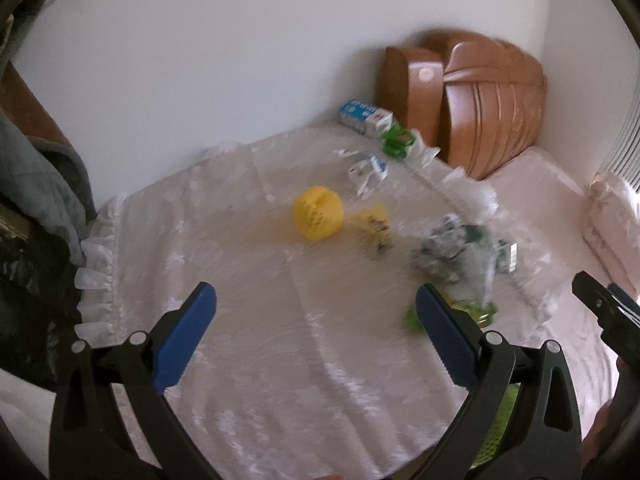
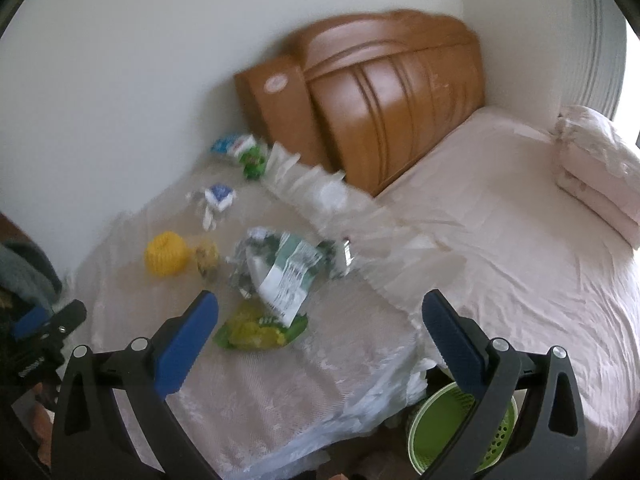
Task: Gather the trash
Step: 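Grasp the yellow foam fruit net with the left gripper, then grasp the yellow candy wrapper with the right gripper while the left gripper holds the net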
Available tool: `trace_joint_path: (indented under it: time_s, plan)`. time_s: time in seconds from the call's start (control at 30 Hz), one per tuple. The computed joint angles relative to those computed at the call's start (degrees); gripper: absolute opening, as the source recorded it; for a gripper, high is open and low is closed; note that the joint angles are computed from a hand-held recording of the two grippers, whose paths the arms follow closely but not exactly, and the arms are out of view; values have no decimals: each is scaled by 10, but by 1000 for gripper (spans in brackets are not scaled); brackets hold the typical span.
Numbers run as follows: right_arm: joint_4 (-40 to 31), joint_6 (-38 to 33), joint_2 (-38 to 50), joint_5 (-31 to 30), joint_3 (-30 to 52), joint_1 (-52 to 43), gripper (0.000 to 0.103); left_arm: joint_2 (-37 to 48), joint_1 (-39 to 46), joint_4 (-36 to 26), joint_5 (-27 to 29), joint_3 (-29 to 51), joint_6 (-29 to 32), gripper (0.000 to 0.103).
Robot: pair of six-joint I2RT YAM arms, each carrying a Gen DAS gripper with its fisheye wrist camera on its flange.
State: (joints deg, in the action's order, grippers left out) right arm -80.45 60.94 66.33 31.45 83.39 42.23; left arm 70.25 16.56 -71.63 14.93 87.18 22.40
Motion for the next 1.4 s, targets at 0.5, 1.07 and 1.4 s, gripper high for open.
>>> trace_joint_path:
  time_s: [0.5, 1.07, 1.4]
  plan:
    - [97, -15, 110, -81, -40, -40, 101, 240, -74, 226, -29, -24, 23, 95]
    - [74, -19, 172, -72, 31, -37, 101, 351, -117, 226, -2, 50, 32, 42]
    - [131, -159, 269, -106, 130, -53, 101, 293, -38, 172, 48, 60, 55, 33]
